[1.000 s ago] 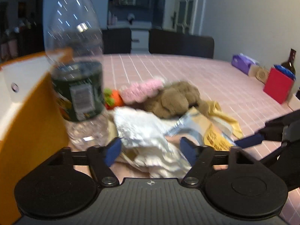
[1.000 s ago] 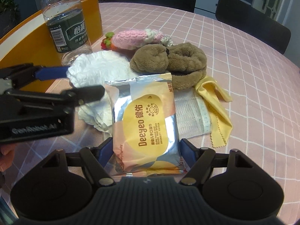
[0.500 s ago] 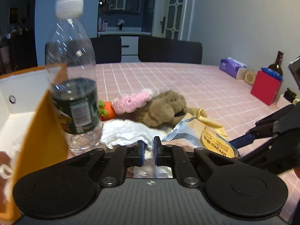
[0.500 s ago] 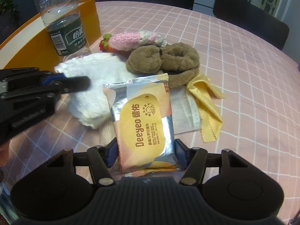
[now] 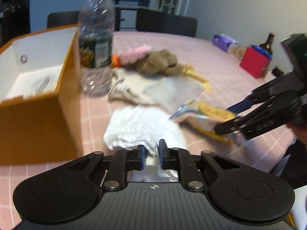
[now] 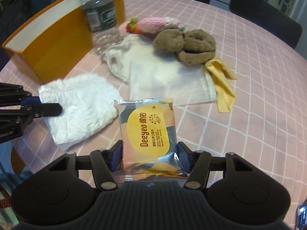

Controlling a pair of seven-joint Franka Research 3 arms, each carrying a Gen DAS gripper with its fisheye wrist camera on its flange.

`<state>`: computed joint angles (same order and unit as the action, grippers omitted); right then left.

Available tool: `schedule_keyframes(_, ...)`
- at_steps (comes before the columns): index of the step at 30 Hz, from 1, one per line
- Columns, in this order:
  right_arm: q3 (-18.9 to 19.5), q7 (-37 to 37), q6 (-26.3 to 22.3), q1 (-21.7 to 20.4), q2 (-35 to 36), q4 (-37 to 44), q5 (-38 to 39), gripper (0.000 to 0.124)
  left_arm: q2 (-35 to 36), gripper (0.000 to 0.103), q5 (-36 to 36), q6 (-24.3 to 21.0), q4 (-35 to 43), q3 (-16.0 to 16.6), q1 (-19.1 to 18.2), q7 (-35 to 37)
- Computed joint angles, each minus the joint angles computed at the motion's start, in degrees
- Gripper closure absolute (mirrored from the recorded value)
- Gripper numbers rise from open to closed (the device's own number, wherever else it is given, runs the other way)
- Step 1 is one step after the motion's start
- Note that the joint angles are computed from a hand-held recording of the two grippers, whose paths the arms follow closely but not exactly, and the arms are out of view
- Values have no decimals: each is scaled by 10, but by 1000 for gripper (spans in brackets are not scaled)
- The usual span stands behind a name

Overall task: Organize soft objects
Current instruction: 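Lift the white cloth with the left tool while the right tool lifts the Deeyeo packet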

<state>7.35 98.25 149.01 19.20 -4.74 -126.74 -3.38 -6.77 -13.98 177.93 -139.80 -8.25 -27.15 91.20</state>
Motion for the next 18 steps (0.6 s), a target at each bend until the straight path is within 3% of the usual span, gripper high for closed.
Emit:
schedule_keyframes(2, 0, 3, -2, 0, 1, -2, -4, 64, -6, 45, 49, -12, -7, -22, 30, -45)
schedule_keyframes(4, -3, -6, -3, 0, 5, -2, 13, 64, -16, 27, 96, -23, -14, -38, 52, -84)
schedule_keyframes(8, -3, 1, 11, -2, 5, -6, 3, 58, -47, 22, 215, -43, -28, -77, 107, -182)
schedule_keyframes(11, -1, 7, 36, -2, 0, -12, -12, 49, -54, 17, 226, -18, -31, -47, 76, -165)
schedule_keyframes(14, 0, -3, 56, 0, 0, -18, -1, 42, -34, 15, 259, 3, -9, -51, 80, -165)
schedule_keyframes(16, 1, -7, 63, 0, 1, -20, -5, 41, -6, 15, 238, -3, 16, -26, 50, -126)
schedule_keyframes(18, 4, 4, 60, -1, 8, -17, -25, 41, 26, 15, 133, -35, 46, 7, 4, -25)
